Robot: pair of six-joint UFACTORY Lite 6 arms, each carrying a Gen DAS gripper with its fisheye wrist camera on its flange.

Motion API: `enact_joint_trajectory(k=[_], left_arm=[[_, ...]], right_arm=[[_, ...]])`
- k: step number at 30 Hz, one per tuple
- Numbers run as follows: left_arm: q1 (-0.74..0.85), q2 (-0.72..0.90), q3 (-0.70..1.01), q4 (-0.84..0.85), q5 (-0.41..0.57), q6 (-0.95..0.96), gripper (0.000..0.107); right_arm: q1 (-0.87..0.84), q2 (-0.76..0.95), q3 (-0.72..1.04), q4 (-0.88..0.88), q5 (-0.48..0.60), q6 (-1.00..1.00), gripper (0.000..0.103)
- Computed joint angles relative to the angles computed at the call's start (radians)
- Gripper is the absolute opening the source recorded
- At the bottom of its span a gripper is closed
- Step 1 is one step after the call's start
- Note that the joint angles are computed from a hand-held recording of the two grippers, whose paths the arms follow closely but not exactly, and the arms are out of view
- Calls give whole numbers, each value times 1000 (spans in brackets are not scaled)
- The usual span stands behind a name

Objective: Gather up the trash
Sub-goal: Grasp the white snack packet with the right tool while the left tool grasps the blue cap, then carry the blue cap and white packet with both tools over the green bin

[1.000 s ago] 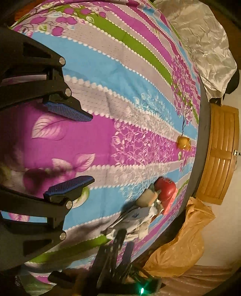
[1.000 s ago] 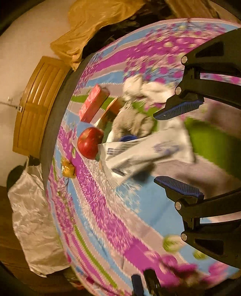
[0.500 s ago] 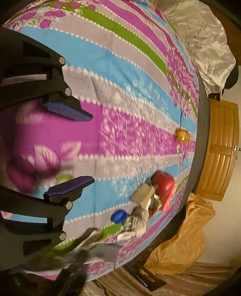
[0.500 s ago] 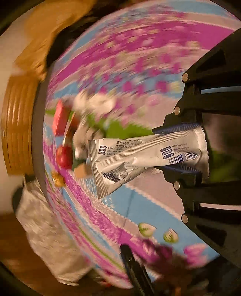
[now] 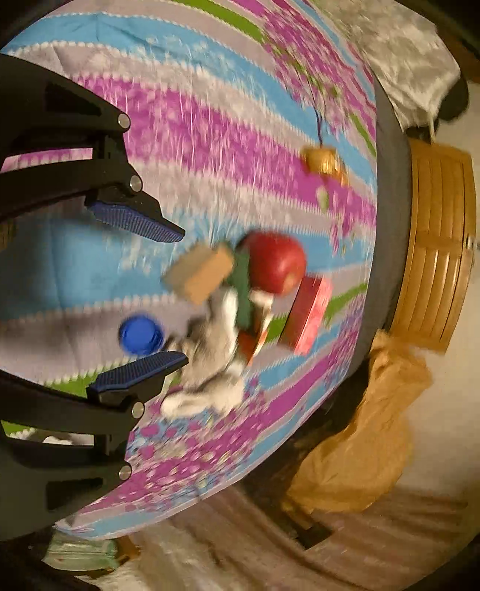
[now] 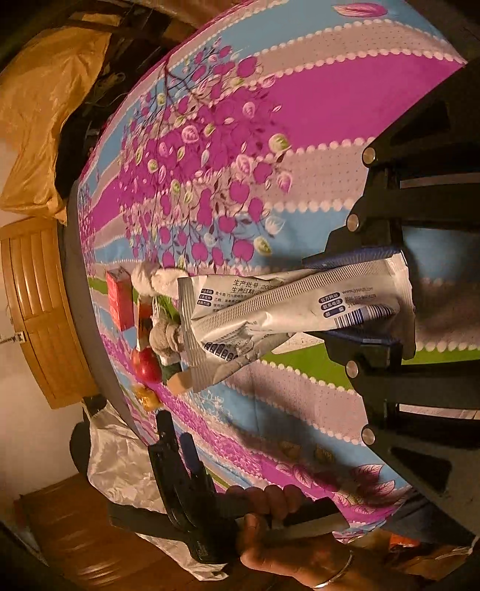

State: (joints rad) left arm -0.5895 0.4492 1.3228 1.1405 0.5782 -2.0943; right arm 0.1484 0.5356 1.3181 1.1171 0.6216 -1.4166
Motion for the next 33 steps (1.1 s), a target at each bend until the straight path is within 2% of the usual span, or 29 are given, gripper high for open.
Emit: enact_joint_trajectory(k=[3,6,9,10,12,15,18,21,25,29,31,33], left_arm=[[-16,153,162,-127,-15,148,59],[5,295,272,-209,-89,275,59],[11,373,332,-194,-72,247,59],[15,374,331,-176,-86,241,58],[22,361,302,-129,-120,202,39],[20,293,188,-13,-176,46,39],[-38,229,99,27,-150,-48,39],[-118,181,64,-72,-76,-1,39],[-203,156,134,-215,28,125,39],[-270,304,490,-336,259,342,39],[-290,398,699,-337,333,432,39],[-301,494,908,-338,359,544,39]], right_arm=[[-24,3,0,0,8,2,31],[-50,5,2,-6,11,7,31],[-77,1,-2,-12,13,4,31],[-90,-3,-3,-11,17,2,31],[-102,-3,0,-5,23,-1,31],[-114,-17,-5,16,34,-15,31],[-120,-52,-29,42,51,-41,31],[-119,-84,-52,48,58,-55,31],[-144,-152,-99,51,82,-64,31],[-209,-231,-140,51,122,-86,31],[-267,-262,-140,40,150,-86,31],[-338,-276,-118,23,188,-83,31]])
